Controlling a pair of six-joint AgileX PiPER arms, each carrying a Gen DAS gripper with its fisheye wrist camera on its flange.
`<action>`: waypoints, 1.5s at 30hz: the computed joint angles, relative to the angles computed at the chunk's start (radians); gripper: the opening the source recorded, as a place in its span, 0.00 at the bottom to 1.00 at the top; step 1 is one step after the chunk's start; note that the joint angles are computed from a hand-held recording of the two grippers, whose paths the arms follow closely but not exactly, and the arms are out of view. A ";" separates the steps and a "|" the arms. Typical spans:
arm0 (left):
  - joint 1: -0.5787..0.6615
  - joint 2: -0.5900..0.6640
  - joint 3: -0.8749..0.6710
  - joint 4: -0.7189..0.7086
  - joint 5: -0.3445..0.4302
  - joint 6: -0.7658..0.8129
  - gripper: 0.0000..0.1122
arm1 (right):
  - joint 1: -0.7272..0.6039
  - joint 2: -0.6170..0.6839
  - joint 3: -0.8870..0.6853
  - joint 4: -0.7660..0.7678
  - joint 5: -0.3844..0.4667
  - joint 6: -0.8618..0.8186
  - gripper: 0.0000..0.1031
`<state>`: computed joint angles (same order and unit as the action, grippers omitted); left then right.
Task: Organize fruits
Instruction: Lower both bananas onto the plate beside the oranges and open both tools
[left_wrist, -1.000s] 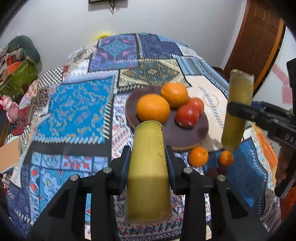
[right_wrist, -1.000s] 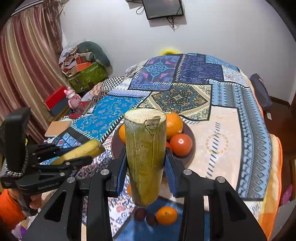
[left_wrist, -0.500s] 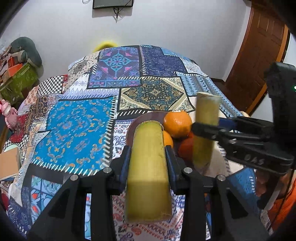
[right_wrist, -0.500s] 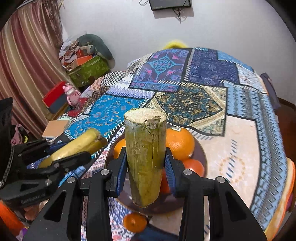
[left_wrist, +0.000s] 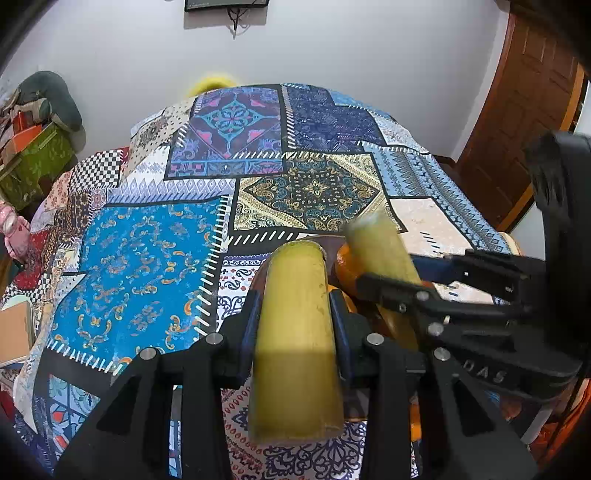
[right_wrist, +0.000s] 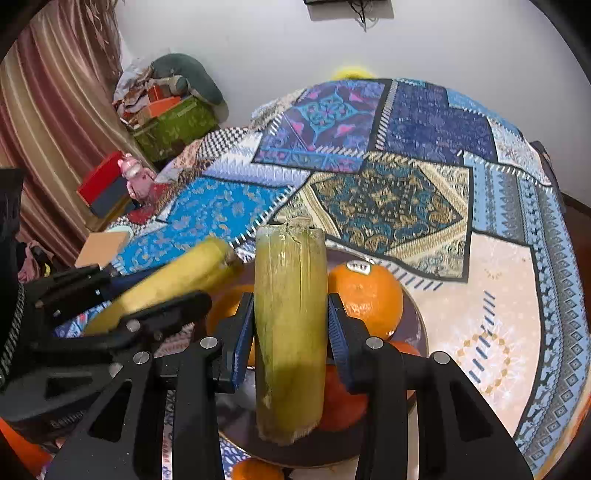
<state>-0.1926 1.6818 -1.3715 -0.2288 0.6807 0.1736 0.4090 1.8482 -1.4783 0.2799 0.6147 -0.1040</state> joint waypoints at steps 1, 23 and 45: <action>0.002 0.006 -0.001 -0.002 -0.001 -0.001 0.32 | 0.000 0.005 0.004 0.000 0.002 -0.002 0.34; 0.028 0.182 -0.167 -0.002 0.054 -0.001 0.33 | -0.021 0.028 0.016 0.102 -0.048 -0.052 0.35; 0.066 0.153 -0.159 -0.039 0.099 0.037 0.34 | -0.018 -0.083 0.126 0.072 -0.116 -0.047 0.41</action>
<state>-0.1269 1.8344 -1.5302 -0.2677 0.7796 0.2104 0.3907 1.7647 -1.3526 0.3521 0.4992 -0.1510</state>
